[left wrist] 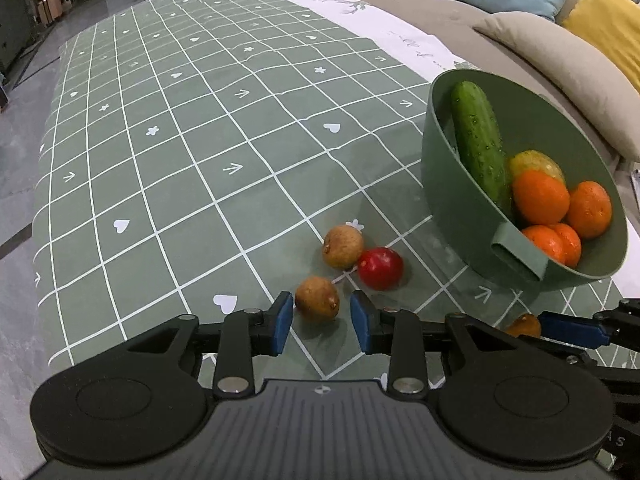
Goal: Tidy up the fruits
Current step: 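Grasp a brown longan with the left tool while the right tool lifts its longan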
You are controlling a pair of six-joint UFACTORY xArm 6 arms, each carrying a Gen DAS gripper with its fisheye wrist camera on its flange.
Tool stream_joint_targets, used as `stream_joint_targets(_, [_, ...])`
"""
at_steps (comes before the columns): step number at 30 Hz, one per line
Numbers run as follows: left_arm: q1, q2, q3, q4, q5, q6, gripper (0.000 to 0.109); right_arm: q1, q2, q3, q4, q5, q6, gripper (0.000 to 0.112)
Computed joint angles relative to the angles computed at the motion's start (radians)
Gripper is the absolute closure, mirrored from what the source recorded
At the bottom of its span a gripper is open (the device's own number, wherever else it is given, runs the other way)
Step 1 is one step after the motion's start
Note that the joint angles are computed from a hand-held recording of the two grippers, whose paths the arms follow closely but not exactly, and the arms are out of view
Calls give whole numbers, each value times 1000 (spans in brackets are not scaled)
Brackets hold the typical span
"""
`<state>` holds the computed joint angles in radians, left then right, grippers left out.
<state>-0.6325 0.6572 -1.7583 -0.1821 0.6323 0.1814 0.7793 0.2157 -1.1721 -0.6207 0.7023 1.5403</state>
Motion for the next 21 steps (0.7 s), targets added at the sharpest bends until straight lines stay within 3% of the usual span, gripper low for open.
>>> stream_joint_targets(3, [-2, 9, -11, 2, 4, -14, 81, -7, -4, 13, 14, -12, 1, 92])
stream_joint_targets(12, [-3, -59, 39, -40, 12, -14, 82, -9, -42, 51, 17, -45, 27, 92])
stream_joint_targets(21, [-33, -151, 26, -213, 73, 135, 82, 40, -224, 139, -69, 43, 103, 93])
